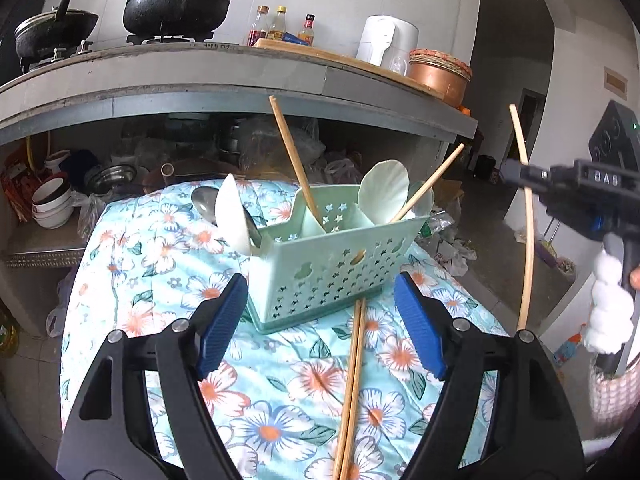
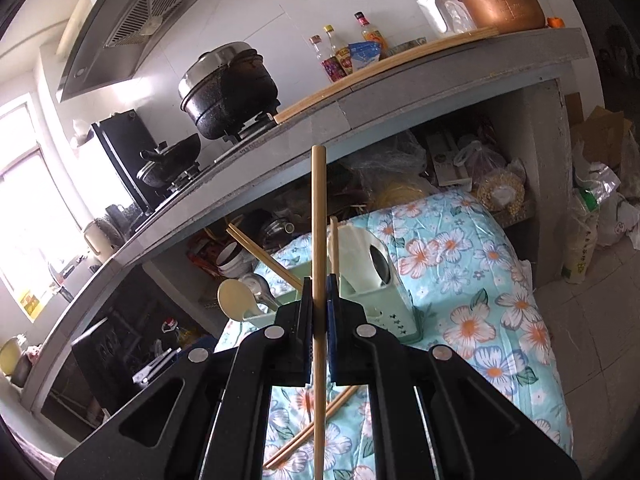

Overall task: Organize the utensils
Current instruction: 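Hold the chopstick upright with the right gripper above the holder, then open the right gripper to drop its chopstick into the holder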

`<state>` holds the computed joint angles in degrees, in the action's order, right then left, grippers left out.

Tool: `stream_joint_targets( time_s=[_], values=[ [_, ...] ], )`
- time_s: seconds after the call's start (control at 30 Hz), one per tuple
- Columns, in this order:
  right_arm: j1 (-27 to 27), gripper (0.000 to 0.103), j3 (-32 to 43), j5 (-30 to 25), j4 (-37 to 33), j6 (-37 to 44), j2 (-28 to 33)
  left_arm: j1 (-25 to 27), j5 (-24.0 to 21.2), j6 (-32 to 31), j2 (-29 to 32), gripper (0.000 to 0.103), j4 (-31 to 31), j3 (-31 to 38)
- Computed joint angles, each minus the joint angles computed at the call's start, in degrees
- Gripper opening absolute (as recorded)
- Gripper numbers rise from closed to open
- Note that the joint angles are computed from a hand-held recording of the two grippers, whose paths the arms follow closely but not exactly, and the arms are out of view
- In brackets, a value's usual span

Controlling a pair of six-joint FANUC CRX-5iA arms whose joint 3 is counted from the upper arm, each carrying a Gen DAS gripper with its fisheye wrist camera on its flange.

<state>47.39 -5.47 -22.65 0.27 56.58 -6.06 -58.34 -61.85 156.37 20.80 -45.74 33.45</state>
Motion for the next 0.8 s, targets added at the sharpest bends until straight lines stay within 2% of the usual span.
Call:
stream_joint_targets(
  time_s=[0.23, 0.4, 0.67, 0.8],
  values=[
    [-1.7, 0.006, 10.0, -0.7, -7.0, 10.2, 5.0, -0.2, 0.3, 1.7, -1.0, 0.072, 0.1, -2.1],
    [-1.6, 0.006, 16.4, 0.1, -6.9, 12.8, 9.5, -0.1, 0.7, 1.5, -1.6, 0.073, 0.4, -3.4],
    [0.0, 0.006, 21.3, 4.4, 8.8, 4.0, 16.8, 0.7, 1.1, 2.8, -2.8, 0.073, 0.9, -5.6],
    [0.6, 0.006, 21.4, 5.3, 22.2, -5.9, 20.5, 1.1, 1.1, 3.7, -3.4, 0.073, 1.2, -6.7]
  ],
)
